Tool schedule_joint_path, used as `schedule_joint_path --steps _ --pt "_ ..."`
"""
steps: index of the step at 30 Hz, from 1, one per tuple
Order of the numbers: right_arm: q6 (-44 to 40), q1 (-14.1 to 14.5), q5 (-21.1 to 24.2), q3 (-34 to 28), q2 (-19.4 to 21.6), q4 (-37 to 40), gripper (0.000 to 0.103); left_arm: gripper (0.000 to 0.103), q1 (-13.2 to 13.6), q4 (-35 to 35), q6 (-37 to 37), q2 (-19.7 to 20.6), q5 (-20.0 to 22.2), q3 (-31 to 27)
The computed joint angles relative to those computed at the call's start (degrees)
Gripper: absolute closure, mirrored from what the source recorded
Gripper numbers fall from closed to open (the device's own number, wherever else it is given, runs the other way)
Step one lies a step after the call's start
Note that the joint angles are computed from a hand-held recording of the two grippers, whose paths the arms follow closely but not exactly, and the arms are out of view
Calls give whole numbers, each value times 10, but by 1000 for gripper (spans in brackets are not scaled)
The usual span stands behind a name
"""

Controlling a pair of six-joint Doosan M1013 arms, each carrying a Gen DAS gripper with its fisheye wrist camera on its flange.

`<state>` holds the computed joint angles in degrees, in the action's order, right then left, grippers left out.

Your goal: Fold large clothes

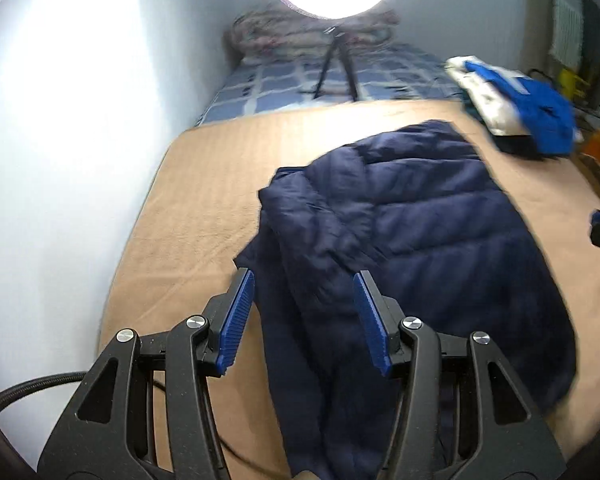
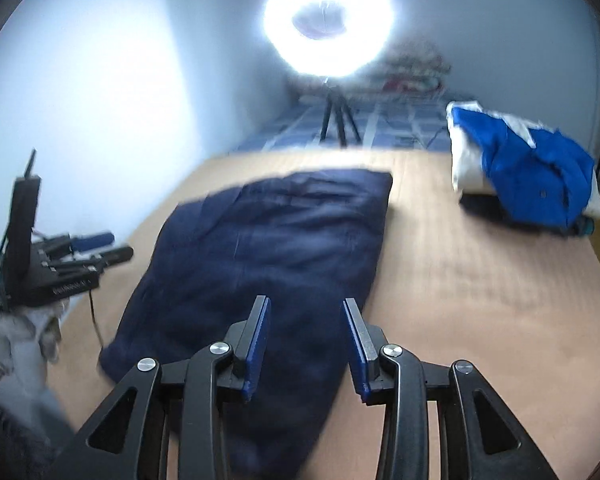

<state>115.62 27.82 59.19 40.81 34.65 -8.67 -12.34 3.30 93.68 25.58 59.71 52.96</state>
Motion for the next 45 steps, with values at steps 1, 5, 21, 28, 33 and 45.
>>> schedule_joint_path --steps 1,5,21,28,33,45 --pt "-8 -2 3 -15 12 16 66 49 -1 11 -6 16 7 -17" --pt "-36 -8 59 -81 61 42 68 49 -3 62 -35 54 21 -41" --pt "-50 -47 -33 -7 42 145 9 24 128 -367 -117 125 193 -141" --pt "-34 -78 -46 50 24 235 3 24 153 -476 -163 158 230 -157" --pt "-38 -86 -41 57 30 298 3 24 156 -522 -170 165 230 -154" --pt "-22 -95 -61 46 58 381 10 24 137 -523 -169 180 238 -177"
